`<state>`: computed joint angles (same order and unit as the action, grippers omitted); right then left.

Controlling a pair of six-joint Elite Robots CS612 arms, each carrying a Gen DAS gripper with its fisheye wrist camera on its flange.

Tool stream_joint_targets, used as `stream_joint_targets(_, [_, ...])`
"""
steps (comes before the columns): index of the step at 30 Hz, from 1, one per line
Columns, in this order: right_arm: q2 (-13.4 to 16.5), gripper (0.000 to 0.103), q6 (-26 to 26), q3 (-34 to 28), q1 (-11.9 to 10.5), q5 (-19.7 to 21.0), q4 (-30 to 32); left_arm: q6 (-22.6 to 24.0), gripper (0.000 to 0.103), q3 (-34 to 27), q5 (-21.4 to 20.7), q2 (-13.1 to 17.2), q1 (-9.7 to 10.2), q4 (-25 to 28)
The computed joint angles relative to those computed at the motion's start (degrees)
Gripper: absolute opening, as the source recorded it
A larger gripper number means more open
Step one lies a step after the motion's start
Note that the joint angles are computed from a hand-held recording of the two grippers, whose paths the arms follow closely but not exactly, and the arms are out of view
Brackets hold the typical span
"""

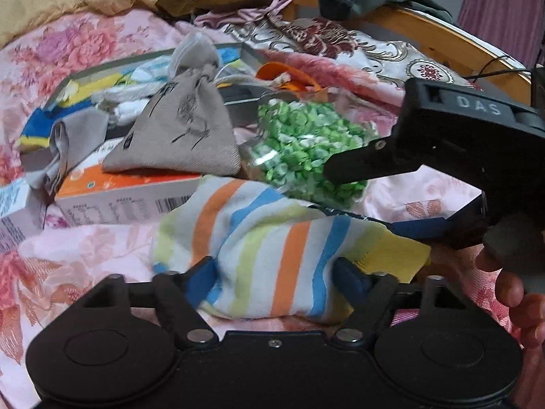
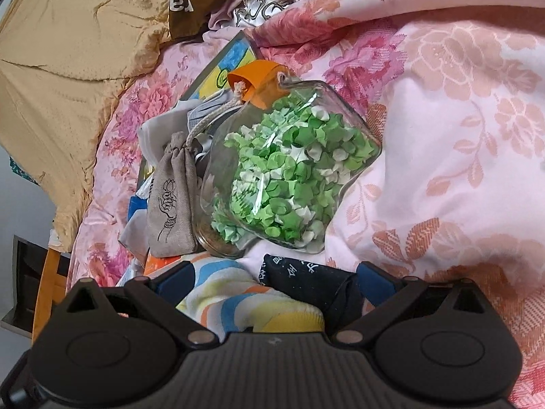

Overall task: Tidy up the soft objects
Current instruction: 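Grasp the striped towel with the left tool while the right grasps the black cloth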

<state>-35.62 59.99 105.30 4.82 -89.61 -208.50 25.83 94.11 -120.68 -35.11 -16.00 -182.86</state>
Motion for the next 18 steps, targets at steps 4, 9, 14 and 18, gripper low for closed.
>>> stream_joint_targets(4, [0.0,0.103,-0.7,-0.3,0.0,0.3,0.7,-1.0,0.061,-0.6,-1.3,0.4,0.75,0.7])
stream_joint_targets(9, [0.4,0.103,0.1,-0.6,-0.1,1.3,0.1,-2.4,0.042,-0.7,-2.2,0.5,1.64,0.8])
stream_joint_targets(14, [0.2,0.096,-2.0,-1.0,0.2,1.5,2.2,-5.9,0.027,0.4,-1.3,0.2,2.01,-2.1])
stream_joint_targets(18, [0.0,0.078,-2.8,-1.1,0.6,1.1,3.0,-9.7,0.022,1.1,0.1,-0.2,2.28,-4.1])
